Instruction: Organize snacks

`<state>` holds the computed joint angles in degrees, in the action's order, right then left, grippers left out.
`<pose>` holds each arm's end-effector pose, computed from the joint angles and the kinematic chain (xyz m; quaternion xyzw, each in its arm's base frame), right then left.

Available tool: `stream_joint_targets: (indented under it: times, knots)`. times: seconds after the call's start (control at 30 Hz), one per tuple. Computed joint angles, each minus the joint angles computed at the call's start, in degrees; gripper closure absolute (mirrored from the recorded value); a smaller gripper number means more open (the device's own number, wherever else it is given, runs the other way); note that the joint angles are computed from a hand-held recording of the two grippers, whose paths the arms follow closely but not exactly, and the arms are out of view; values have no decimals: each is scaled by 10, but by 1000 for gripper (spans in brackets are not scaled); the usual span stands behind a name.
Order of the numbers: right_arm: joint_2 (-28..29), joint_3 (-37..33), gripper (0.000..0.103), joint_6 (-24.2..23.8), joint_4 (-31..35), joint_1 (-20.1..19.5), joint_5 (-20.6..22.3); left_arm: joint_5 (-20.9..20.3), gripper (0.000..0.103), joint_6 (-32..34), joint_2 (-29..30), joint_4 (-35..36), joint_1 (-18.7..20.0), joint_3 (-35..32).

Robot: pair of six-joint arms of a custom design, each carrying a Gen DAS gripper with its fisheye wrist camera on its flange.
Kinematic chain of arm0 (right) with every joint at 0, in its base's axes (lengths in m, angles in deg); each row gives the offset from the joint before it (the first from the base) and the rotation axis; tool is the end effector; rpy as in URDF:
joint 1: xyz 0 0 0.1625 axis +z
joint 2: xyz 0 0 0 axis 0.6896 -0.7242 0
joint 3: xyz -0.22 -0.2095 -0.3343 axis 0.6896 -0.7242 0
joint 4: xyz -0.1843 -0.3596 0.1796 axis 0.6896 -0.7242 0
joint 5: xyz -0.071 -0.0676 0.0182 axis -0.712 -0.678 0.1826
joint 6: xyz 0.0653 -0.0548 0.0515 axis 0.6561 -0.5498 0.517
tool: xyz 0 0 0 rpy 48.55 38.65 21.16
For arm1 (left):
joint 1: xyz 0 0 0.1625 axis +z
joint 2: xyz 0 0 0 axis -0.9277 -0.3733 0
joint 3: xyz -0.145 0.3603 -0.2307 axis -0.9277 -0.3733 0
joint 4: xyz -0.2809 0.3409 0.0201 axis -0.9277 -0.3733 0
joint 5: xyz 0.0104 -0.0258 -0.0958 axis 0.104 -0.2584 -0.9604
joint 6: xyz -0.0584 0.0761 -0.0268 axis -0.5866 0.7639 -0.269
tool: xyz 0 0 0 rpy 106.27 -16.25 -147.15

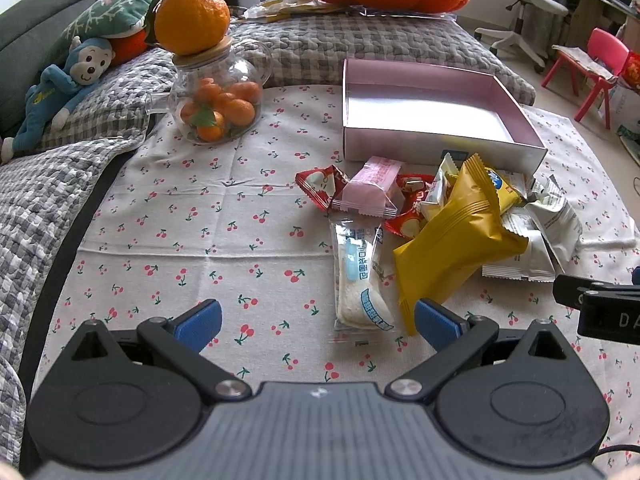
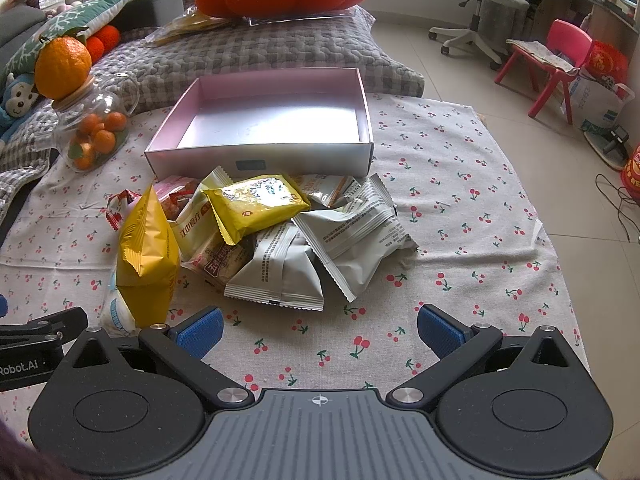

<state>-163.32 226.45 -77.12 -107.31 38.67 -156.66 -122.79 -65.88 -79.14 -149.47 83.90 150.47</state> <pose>0.0404 -0.2697 0.3451 -0.0342 -0.8577 0.3563 0.3691 -0.4332 -0.3309 -0.0041 0.2499 0.8744 -0.2132 0.3572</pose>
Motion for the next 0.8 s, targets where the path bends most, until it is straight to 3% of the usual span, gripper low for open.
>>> stream_joint_targets:
  times: [0.8]
  knots:
    - [4, -1, 0, 2, -2, 4, -4, 0, 0, 0, -1, 0, 0, 0]
